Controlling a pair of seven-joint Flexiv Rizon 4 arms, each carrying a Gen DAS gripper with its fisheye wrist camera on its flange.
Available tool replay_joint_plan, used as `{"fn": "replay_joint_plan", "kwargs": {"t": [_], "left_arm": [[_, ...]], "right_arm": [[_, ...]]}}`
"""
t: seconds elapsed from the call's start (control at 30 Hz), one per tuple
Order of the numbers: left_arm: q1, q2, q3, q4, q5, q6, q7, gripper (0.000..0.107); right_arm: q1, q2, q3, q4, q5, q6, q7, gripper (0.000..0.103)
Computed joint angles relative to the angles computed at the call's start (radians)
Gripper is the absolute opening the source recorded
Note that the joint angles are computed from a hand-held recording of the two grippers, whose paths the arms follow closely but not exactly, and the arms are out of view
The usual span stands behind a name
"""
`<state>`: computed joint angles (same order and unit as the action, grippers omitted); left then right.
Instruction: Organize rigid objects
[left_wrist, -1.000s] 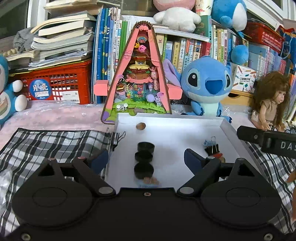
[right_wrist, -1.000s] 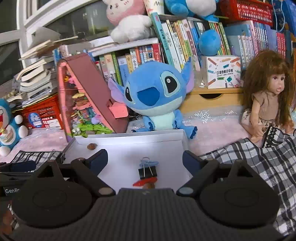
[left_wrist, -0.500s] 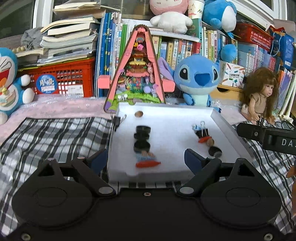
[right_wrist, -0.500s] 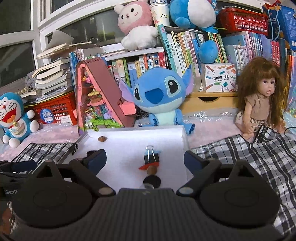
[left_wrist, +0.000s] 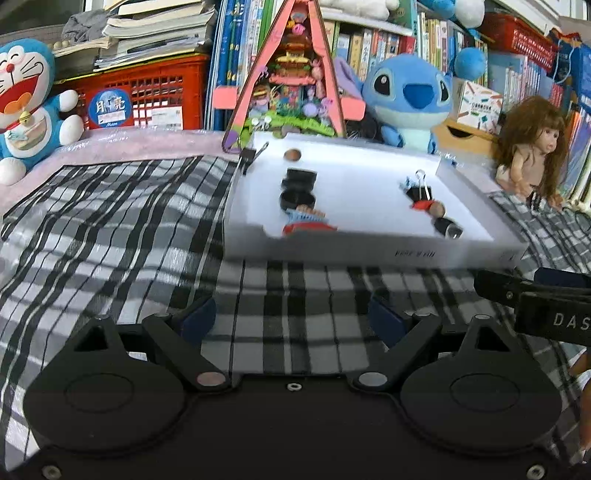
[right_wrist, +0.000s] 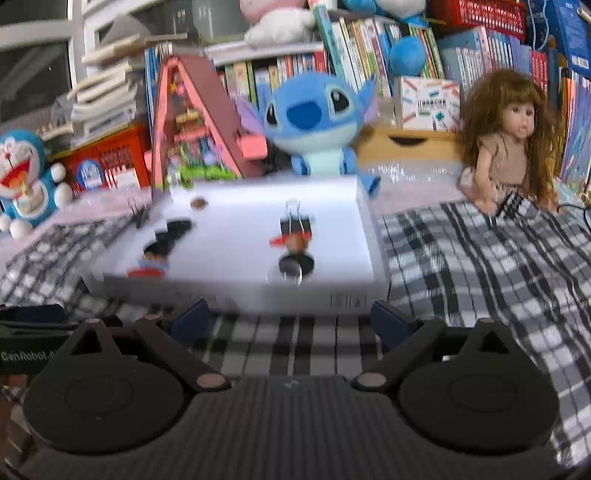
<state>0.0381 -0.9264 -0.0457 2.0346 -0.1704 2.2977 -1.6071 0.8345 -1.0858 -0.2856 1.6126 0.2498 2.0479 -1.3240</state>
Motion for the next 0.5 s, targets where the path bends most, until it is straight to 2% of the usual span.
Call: {"fn": "replay_joint_plan", "kwargs": {"t": [0.17, 0.5], "left_arm": [[-0.051, -0.019, 0.037, -0.003, -0.055, 0.027, 0.031, 0.089], [-0.087, -0.023, 0.050, -0.010, -0.127, 0.014, 0.074, 0.093]], "right_arm": [[0.039, -0.030, -0.039, -0.008, 0.028, -0.028, 0.013, 0.099], [0.102, -0.057, -0.115, -0.006, 0.016, -0.076, 0.064, 0.103]]}}
